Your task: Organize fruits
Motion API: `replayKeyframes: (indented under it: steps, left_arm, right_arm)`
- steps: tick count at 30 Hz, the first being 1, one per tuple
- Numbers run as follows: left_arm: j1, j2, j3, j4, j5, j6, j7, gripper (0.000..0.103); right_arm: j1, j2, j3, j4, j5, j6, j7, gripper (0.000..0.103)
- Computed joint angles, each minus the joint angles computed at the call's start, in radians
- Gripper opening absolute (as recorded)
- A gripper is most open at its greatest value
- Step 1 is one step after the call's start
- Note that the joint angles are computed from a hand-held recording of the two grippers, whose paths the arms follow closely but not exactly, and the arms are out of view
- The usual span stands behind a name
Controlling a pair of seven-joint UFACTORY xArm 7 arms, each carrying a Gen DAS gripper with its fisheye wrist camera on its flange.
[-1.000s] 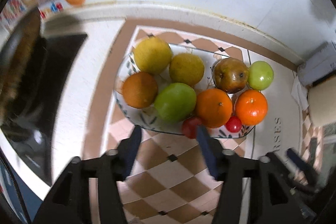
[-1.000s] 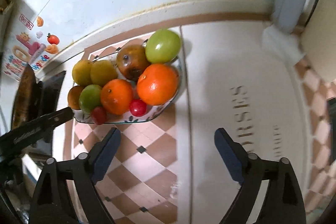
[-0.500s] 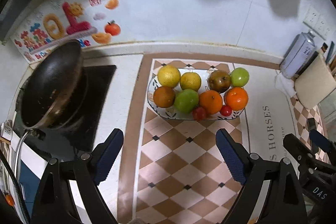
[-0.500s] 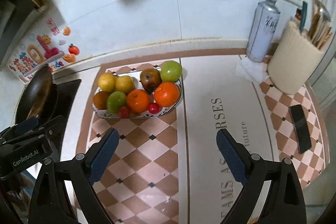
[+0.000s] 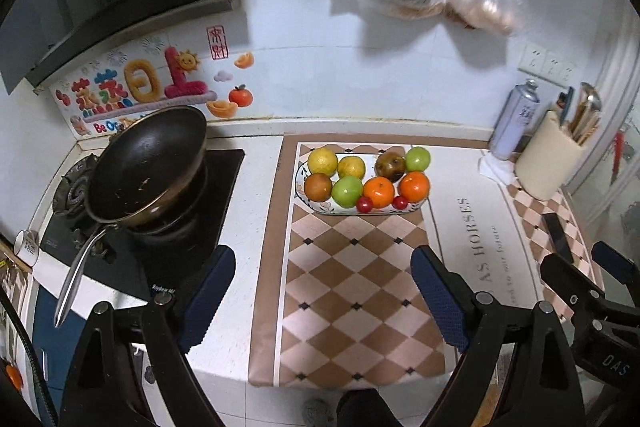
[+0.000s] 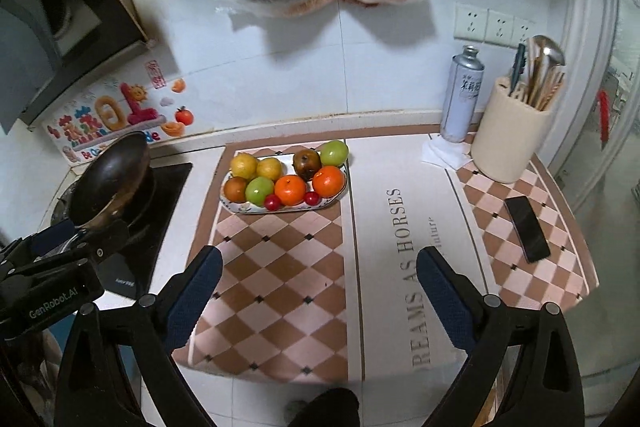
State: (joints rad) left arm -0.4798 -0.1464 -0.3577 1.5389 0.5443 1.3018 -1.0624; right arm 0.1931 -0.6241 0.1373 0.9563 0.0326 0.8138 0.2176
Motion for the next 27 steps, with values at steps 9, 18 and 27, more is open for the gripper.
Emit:
replayKeyframes:
  steps: [9,18,27]
  left_arm:
    - [-0.011,-0.085,-0.088,0.021,0.007,0.116,-0.029,0.09]
    - [-0.03,-0.06,-0.148,0.089,0.055,0.207,-0.095,0.09]
    - [-0.062,0.005,-0.113,0.126,0.088,0.215,-0.136,0.09]
  right_arm:
    - [0.017,-0.194,-0.005,-0.016,0.011,0.11,-0.015,0.101]
    - [0.035,-0.219,-0.043,0.011,0.066,0.165,-0.086,0.101]
    - [0.021,-0.119,-0.054,0.038,0.091,0.12,-0.141,0.101]
